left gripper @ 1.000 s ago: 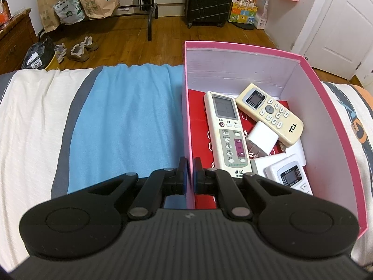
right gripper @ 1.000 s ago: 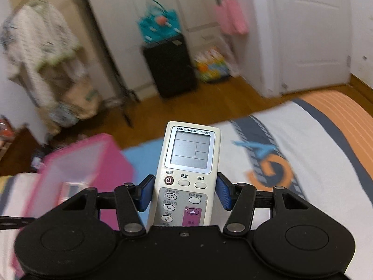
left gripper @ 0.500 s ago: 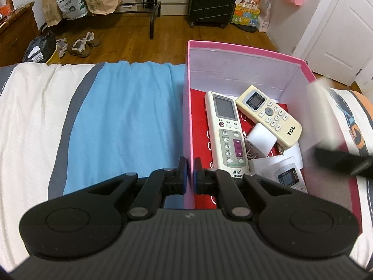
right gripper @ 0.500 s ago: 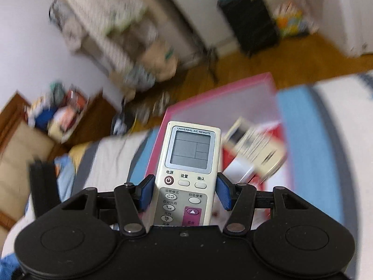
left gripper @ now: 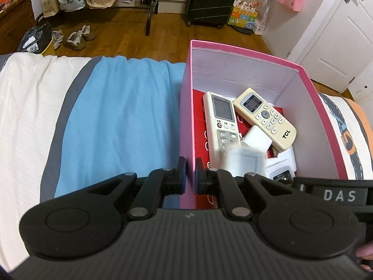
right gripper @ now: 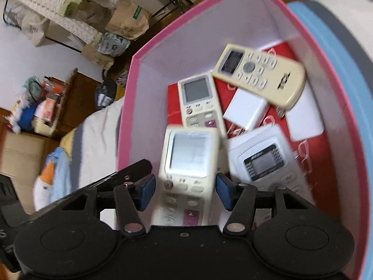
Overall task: Organize rigid objects
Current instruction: 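Carry the white universal remote into the pink box and release it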
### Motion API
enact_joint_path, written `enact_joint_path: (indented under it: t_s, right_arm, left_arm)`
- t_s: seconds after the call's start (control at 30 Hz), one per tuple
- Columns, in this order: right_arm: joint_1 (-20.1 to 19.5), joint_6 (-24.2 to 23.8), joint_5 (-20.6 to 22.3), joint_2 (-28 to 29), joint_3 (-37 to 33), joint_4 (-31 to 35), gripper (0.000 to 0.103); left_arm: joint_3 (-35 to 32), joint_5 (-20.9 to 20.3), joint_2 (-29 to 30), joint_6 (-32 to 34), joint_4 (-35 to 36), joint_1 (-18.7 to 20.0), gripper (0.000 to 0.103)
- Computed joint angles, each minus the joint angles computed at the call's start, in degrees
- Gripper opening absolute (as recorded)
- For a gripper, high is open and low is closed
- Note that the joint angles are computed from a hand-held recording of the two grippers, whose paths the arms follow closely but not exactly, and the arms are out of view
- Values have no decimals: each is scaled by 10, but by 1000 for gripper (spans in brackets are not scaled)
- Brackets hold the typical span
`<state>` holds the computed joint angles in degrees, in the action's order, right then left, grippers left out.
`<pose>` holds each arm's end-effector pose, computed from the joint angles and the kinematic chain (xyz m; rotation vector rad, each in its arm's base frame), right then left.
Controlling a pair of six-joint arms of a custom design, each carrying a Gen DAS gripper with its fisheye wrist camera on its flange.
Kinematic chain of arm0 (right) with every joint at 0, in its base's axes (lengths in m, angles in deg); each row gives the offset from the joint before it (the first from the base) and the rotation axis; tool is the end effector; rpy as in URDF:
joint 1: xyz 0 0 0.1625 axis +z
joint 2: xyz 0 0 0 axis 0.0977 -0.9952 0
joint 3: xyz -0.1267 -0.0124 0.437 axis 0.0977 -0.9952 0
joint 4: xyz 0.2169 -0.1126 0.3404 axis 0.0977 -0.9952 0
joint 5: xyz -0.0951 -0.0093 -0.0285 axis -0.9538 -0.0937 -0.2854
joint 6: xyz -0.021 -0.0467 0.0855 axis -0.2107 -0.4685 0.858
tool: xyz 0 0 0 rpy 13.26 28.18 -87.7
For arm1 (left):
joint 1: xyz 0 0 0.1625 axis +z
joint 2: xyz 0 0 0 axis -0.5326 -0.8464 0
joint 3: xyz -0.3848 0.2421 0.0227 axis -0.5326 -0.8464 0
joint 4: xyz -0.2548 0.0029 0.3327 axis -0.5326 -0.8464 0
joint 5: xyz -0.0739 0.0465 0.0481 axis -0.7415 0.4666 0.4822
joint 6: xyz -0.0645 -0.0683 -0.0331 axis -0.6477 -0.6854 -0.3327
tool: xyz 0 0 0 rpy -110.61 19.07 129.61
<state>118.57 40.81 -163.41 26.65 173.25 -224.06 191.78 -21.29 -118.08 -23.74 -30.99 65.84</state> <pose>0.3760 -0.3471 0.0220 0.0876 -3.0493 0.3114 -0.0747 -0.2966 0.3473 -0.0085 2.4327 -0.7473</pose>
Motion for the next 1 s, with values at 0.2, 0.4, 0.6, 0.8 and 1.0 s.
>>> enact_joint_path:
  t_s: [0.2,0.4,0.6,0.8,1.0]
  right_arm:
    - [3,-20,16,8,20,-37,26]
    - [23,-55,-19,23,14,-31,23]
    - [65,-129,-92,9,-16,36,26]
    - [94,-248,-136,-77,29,-5,28]
    - [123,-289,-190,-155,72,-31,28]
  left_arm:
    - [0,2,5,-3,1,-2,6]
    - [2,1,8,-4,-2,-1,6]
    - [2,4,5,1,4,-1,6]
    - [-1,1,5,-11,6,1,6]
    - [-12,1,9,-57,59,-24,6]
